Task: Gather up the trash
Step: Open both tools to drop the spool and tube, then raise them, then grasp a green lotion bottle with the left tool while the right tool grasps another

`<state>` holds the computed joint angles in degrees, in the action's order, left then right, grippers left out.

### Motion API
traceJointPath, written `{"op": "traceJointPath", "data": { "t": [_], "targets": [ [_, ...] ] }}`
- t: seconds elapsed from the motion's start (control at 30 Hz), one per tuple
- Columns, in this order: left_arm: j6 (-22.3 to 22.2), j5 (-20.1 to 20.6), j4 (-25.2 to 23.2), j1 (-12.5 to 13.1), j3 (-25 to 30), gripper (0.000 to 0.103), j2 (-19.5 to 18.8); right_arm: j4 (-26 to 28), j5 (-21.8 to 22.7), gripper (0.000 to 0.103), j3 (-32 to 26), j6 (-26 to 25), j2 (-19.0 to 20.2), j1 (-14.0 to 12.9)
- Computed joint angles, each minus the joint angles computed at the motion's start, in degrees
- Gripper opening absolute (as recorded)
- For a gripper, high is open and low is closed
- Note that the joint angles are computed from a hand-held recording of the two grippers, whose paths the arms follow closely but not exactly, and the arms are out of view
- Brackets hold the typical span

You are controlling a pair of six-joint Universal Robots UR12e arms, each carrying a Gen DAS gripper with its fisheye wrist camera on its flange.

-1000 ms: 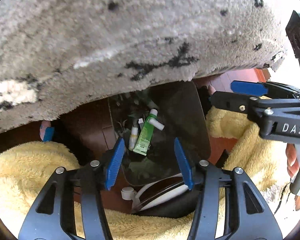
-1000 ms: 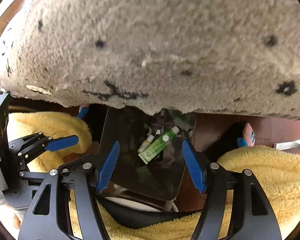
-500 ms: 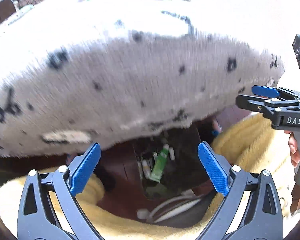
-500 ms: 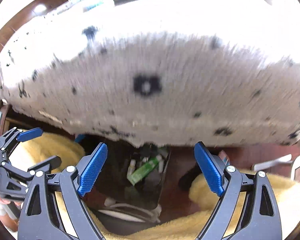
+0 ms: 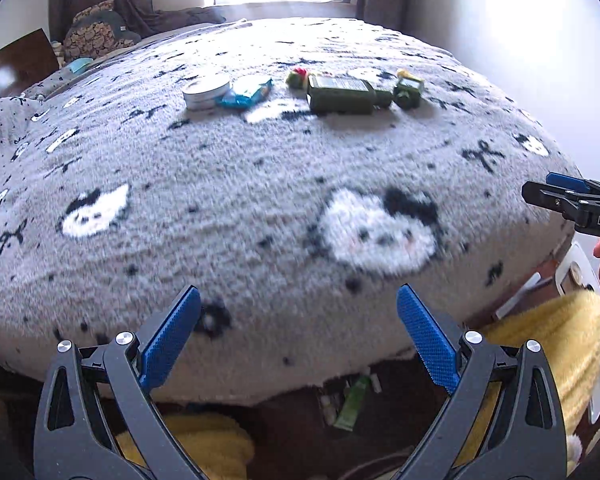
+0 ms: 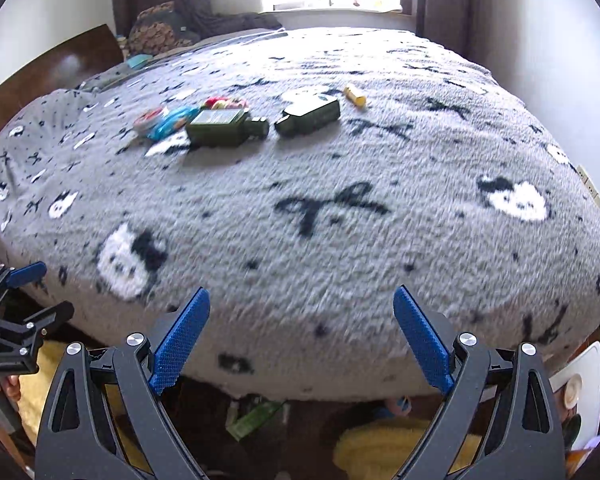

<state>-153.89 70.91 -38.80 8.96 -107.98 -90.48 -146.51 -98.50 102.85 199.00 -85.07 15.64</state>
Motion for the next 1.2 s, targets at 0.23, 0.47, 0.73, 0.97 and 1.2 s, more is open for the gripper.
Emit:
{"op": "traceJointPath", "data": {
  "t": [0.23,0.47,0.73,0.97,1.2],
  "targets": [
    [-0.72,1.11,0.18,-2.42,5.22,0.093,-5.02,1.54,-0.61,0.093,-6.13,-0.92,5.92,-1.96],
    [-1.15,1.35,-0.37,-4.47,9.58,0.093,-9.11,2.08,4.33,0.092,-11.68,-0.01,10.71,-3.86],
    [-0.32,0.3,-0.91,-6.31,14.34,0.093,-12.88,6.85,-0.6,0.089,-19.29,-5.6,15.69,-3.3],
    [-0.73,-0.17,-2.02,-6.89,16.94,0.093,-14.96,9.37,2.41,0.092,-21.66,-10.69,17.62,-4.25],
    [-1.19,0.37,-2.63,-7.64,18.8,0.093,-16.66,9.6,4.27,0.092,-23.67,-11.21,19.69,-5.11]
  ]
}}
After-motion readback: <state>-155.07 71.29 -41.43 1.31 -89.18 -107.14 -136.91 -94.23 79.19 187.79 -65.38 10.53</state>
